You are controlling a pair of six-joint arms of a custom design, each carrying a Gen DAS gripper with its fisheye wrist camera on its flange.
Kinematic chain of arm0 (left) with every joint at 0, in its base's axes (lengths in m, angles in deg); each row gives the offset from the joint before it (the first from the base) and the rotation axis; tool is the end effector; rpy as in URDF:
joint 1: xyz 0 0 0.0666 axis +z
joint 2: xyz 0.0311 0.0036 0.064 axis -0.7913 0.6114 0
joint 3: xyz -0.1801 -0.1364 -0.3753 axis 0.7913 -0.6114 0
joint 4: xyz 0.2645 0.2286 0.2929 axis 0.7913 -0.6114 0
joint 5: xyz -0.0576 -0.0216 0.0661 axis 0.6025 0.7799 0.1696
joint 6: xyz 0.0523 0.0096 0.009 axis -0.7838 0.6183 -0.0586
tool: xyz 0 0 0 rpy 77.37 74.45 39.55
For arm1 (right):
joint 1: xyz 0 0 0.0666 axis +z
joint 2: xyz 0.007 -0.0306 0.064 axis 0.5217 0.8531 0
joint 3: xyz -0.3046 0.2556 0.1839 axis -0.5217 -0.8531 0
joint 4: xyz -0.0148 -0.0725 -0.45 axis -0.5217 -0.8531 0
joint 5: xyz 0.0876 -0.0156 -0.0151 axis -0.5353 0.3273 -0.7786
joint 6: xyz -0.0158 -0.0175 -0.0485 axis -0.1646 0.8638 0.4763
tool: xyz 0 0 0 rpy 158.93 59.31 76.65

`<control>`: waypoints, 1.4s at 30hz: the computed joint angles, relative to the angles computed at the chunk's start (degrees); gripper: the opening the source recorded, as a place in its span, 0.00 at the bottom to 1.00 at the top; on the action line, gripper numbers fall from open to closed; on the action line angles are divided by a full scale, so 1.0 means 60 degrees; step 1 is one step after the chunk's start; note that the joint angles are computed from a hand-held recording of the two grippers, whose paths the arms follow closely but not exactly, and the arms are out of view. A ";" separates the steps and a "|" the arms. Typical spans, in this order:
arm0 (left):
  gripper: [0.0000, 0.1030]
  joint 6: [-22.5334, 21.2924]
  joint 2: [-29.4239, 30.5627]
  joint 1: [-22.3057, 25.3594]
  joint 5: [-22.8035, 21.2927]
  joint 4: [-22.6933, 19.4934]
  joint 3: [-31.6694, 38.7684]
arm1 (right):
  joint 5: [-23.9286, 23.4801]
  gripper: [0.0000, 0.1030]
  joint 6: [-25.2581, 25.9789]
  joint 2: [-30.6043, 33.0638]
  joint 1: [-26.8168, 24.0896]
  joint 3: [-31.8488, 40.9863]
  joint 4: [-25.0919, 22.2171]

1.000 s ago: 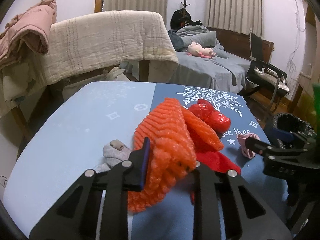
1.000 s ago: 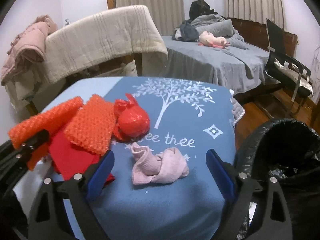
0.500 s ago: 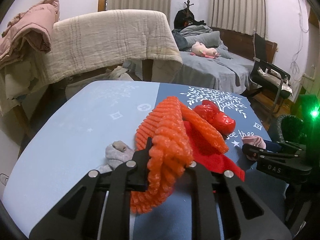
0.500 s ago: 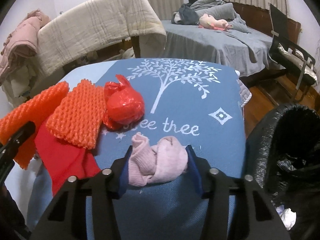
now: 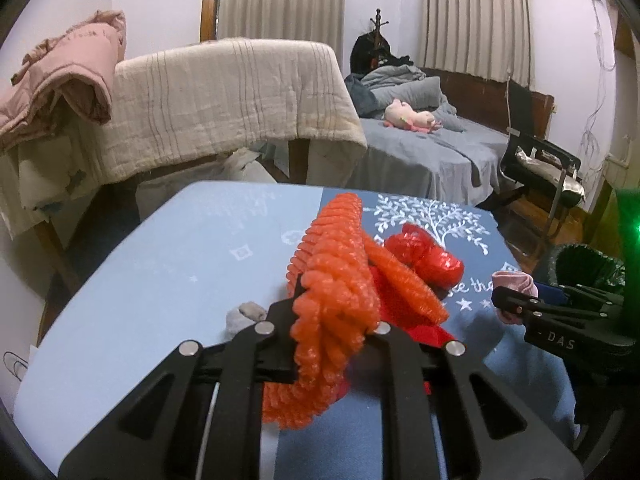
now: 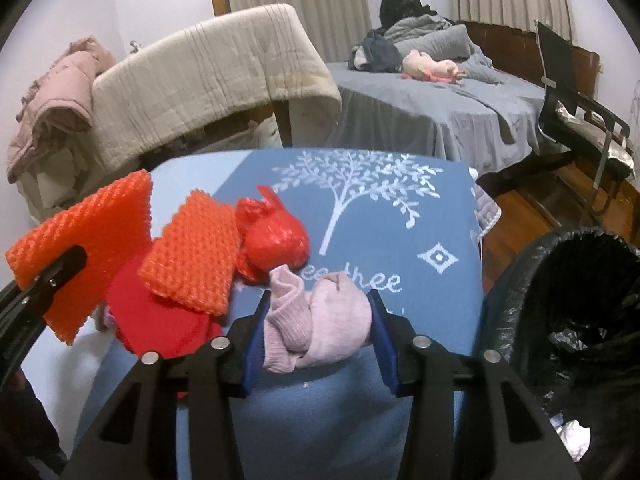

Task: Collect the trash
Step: 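Lift the orange net with the left tool while the right tool carries the pink cloth to the bin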

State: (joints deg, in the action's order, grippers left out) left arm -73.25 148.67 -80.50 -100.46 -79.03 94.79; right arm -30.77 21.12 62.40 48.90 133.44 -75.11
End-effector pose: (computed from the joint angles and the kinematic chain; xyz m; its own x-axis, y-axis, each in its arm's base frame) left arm 0.4818 -0.2490 0.4010 -0.5278 0.0664 -0.8467 0.1815 0.9827 -0.0361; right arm 0.4944 0.1486 0.3674 -0.6720 0.1183 -0.7311 0.0406 0.9916 0.1232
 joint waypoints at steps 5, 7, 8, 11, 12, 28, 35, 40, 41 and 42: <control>0.13 -0.0028 -0.0214 -0.0122 -0.0138 0.0098 0.0004 | -0.0006 0.45 0.0028 -0.0283 0.0074 -0.0053 0.0043; 0.13 -0.0024 -0.0294 -0.0192 -0.0182 0.0110 0.0004 | 0.0026 0.45 0.0036 -0.0404 0.0100 -0.0088 0.0014; 0.13 -0.0034 -0.0322 -0.0203 -0.0175 0.0119 0.0004 | 0.0070 0.45 0.0068 -0.0470 0.0115 -0.0108 0.0001; 0.13 -0.0062 -0.0388 -0.0321 -0.0228 0.0099 0.0029 | 0.0117 0.45 0.0088 -0.0645 0.0127 -0.0159 -0.0016; 0.13 -0.0061 -0.0409 -0.0368 -0.0229 0.0074 0.0045 | 0.0106 0.45 0.0071 -0.0699 0.0124 -0.0174 -0.0023; 0.13 -0.0089 -0.0565 -0.1106 0.0032 0.0146 0.0154 | 0.0217 0.45 0.0104 -0.2117 -0.0130 -0.0792 -0.0095; 0.13 -0.0077 -0.0428 -0.1475 0.0195 0.0164 0.0361 | 0.0363 0.45 0.0196 -0.2798 -0.0413 -0.1131 -0.0256; 0.13 -0.0136 -0.0281 -0.1754 0.0302 0.0185 0.0527 | 0.0489 0.45 0.0210 -0.3191 -0.0698 -0.1315 -0.0425; 0.13 -0.0152 -0.0248 -0.1813 0.0336 0.0181 0.0564 | 0.0516 0.45 0.0207 -0.3282 -0.0779 -0.1368 -0.0460; 0.13 -0.0168 -0.0222 -0.1851 0.0361 0.0182 0.0592 | 0.0532 0.45 0.0207 -0.3371 -0.0859 -0.1427 -0.0485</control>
State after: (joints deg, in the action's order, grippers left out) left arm -74.26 147.34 -91.60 -98.29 -77.94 98.34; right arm -27.57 22.36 42.17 43.74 124.88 -78.02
